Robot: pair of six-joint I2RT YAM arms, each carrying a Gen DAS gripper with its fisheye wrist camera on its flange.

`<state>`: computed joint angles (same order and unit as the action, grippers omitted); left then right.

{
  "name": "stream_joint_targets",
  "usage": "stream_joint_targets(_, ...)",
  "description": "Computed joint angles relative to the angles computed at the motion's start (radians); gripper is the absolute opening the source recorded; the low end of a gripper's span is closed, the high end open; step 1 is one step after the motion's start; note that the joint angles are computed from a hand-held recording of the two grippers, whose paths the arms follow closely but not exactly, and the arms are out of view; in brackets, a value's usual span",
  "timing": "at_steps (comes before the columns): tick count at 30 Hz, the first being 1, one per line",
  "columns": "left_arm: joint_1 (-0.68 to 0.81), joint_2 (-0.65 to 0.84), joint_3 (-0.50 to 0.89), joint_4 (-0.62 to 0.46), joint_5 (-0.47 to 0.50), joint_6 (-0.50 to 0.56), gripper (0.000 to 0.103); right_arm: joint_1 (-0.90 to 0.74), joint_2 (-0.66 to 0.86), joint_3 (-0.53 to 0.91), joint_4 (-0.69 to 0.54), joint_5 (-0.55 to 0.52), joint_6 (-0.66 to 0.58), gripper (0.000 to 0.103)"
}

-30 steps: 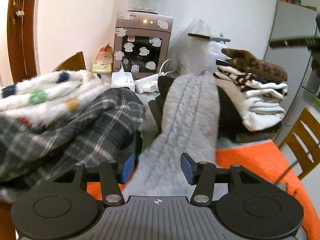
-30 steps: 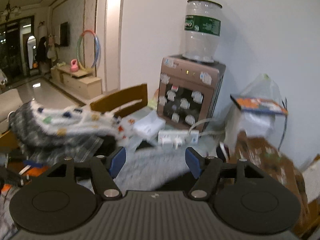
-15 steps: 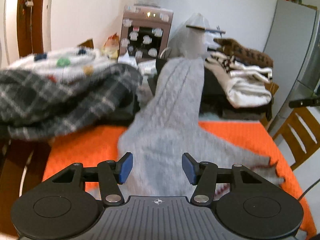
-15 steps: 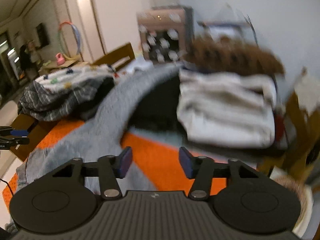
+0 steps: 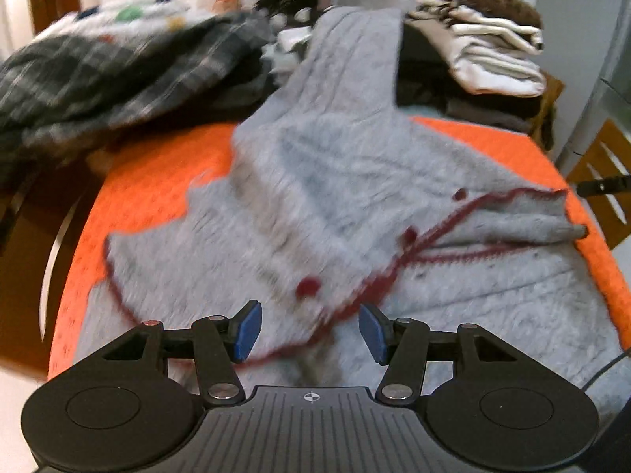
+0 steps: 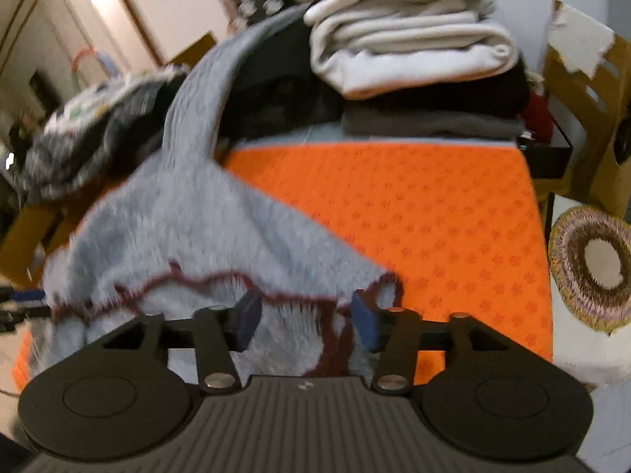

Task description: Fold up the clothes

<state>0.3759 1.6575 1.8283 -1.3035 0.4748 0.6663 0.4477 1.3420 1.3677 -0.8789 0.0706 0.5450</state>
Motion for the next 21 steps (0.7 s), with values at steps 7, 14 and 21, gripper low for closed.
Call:
stream_joint_targets(7, 0.09, 0.018, 0.021, -0.04, 0.007, -0.087, 0.058, -0.03, 0.081, 0.011, 0.038, -0.069, -0.08, 0.008)
stream_joint_targets(14, 0.064, -0.049, -0.103, -0.066, 0.029, -0.146, 0.062, -0.015, 0.007, 0.08, -0.009, 0.005, -0.077, 0.008)
stream_joint_targets(21, -0.087, -0.208, -0.374, 0.206, -0.158, -0.339, 0.049, 0.042, -0.034, 0.144, -0.142, 0.077, -0.068, 0.008)
